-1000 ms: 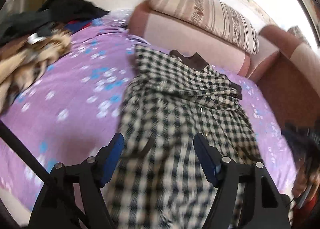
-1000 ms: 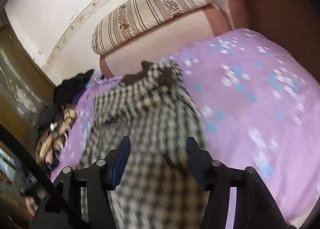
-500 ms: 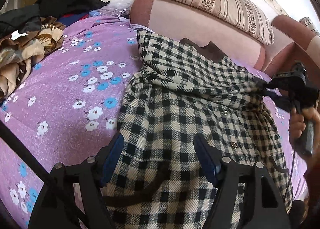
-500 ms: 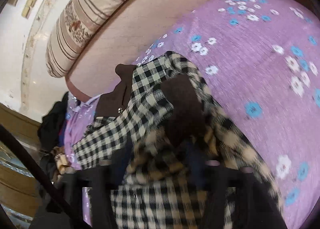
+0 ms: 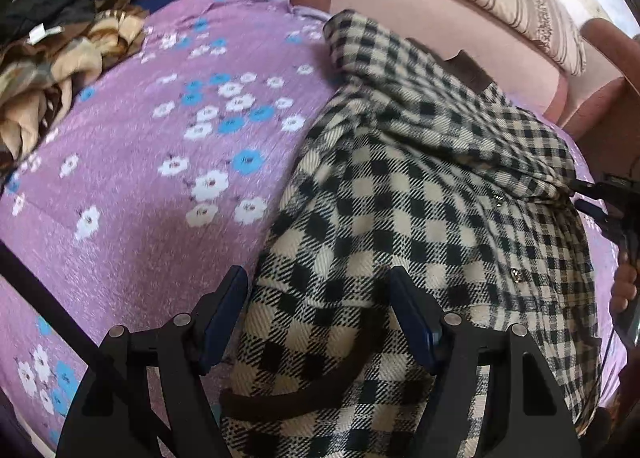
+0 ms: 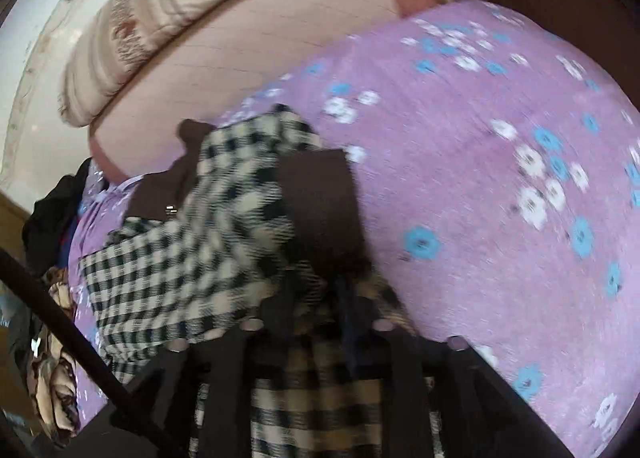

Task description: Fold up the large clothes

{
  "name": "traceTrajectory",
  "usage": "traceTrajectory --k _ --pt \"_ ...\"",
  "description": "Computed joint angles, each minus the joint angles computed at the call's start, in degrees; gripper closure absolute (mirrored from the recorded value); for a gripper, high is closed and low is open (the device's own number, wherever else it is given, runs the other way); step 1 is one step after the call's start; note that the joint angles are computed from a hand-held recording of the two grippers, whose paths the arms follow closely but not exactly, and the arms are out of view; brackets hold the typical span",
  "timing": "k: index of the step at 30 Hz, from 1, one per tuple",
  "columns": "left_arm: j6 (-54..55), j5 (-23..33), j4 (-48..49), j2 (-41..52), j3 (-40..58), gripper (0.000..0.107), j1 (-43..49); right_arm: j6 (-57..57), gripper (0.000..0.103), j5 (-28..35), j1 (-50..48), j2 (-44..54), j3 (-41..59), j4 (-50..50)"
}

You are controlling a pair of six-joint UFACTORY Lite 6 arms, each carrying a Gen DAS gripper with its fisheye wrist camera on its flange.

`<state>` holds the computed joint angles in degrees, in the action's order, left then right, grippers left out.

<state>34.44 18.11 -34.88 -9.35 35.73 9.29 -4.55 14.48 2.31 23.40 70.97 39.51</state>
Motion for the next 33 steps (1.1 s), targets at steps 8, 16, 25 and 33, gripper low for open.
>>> traceTrajectory --k 8,16,25,33 --pt "-15.37 -4.64 14.73 -0.07 -1.30 0.030 -4.81 26.73 0.063 -5.29 0.27 -14.39 -7.90 -27.54" --pt "-17.79 -5.77 17.48 -0.70 -2.58 0.025 -5.90 -0.55 0.064 4.82 2.96 7.15 12.84 0.98" --pt "-19.27 -5.48 19.61 -0.42 -2.27 0.024 -6.08 38.47 0.065 6.78 11.08 11.55 21.89 -44.45" --pt "-22.94 -5.65 23.79 -1.85 -3.56 0.023 -6.57 20.33 0.064 4.29 15.11 8.73 12.16 -23.32"
